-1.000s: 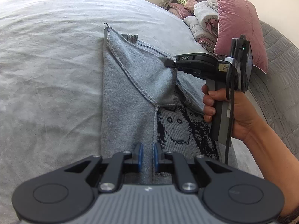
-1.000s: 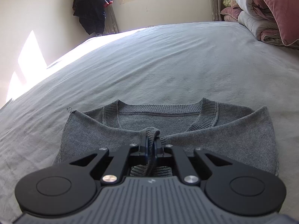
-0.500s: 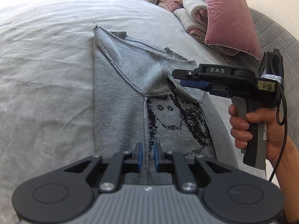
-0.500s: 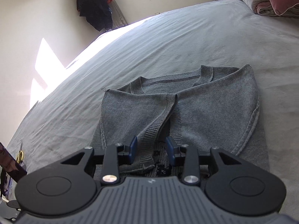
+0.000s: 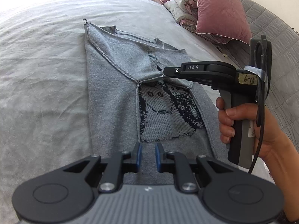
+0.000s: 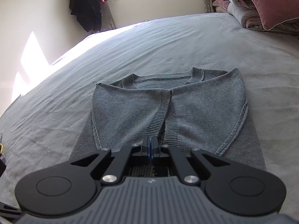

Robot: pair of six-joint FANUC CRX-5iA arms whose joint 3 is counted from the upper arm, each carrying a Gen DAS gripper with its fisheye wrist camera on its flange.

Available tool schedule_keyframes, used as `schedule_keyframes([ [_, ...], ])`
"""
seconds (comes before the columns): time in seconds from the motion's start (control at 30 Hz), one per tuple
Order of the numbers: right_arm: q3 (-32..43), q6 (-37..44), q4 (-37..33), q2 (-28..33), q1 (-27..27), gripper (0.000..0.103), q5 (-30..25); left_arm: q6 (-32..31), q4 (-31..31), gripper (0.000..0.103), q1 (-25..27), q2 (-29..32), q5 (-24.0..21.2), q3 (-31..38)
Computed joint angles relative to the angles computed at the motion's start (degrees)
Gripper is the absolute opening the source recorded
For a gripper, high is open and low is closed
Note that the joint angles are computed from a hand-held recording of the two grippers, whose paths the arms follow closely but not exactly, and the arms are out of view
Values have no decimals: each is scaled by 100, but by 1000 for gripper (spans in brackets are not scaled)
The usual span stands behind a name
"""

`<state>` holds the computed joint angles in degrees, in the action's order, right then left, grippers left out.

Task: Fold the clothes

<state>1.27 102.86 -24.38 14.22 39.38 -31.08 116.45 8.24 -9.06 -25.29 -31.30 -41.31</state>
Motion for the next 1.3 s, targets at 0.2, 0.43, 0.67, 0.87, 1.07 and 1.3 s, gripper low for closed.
schedule_keyframes([
  [0.2, 108, -229, -125, 94, -100, 12, -247, -34, -10, 16, -52, -19, -216, 52],
  [0.43, 485, 595, -1860, 17, -847, 16, -1931, -640, 699, 17, 256, -558, -303, -416],
  [0.67, 310, 790, -2781, -114, -1274, 17, -3287, -1001, 1215, 18, 427, -1273, -359, -962],
  [0.87, -277, 1001, -3088, -617, -1345, 39, -3491, -1562, 1771, 26, 501, -1913, -562, -1424],
  [1.07, -770, 1174, -3506, -1031, -1511, 39, -3694, -706, 554, 33, -418, -2082, -835, -991],
  [1.3, -1474, 1460, -3893, -1612, -1627, 39, -3491, 1831, -2223, 37, -2563, -1038, -1896, 415],
])
